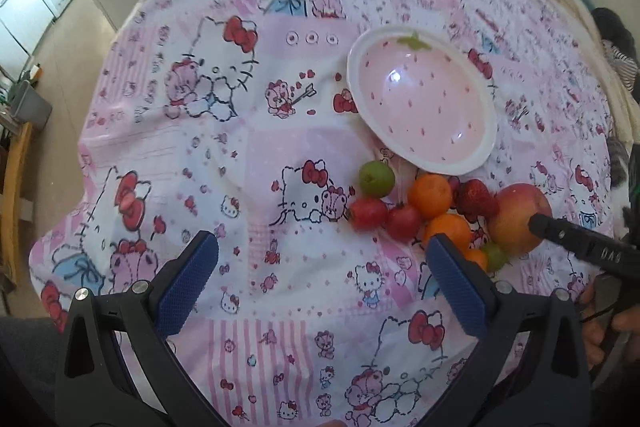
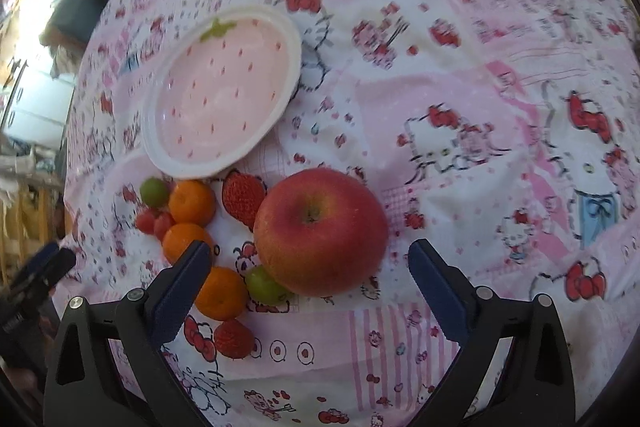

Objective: Organize fruits
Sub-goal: 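Close the right gripper on the red apple while the left gripper grasps a red tomato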

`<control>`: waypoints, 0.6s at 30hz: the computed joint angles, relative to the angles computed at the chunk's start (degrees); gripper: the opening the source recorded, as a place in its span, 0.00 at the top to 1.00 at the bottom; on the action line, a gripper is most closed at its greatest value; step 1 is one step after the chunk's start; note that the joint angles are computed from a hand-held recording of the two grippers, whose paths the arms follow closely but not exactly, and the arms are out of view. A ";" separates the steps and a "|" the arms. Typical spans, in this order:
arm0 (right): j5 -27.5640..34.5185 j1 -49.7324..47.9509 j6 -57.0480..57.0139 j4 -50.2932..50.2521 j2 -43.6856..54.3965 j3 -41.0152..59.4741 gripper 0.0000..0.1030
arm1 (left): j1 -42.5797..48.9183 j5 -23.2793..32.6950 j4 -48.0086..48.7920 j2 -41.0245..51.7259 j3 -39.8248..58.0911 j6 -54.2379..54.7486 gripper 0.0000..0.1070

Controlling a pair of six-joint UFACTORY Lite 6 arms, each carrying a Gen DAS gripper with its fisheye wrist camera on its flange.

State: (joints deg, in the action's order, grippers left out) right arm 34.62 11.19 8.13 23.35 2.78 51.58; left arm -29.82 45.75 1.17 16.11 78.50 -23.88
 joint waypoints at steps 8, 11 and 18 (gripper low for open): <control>-1.15 -0.14 -0.36 -1.00 4.89 1.57 0.05 | 2.35 7.23 -4.99 16.26 16.93 5.26 0.07; -1.58 -0.16 -0.58 -0.97 5.86 1.70 0.13 | 2.54 7.70 -7.96 18.77 17.36 8.00 0.19; -2.29 0.32 0.84 -2.47 6.65 2.36 0.15 | 3.43 6.72 -14.32 22.65 17.15 10.71 0.42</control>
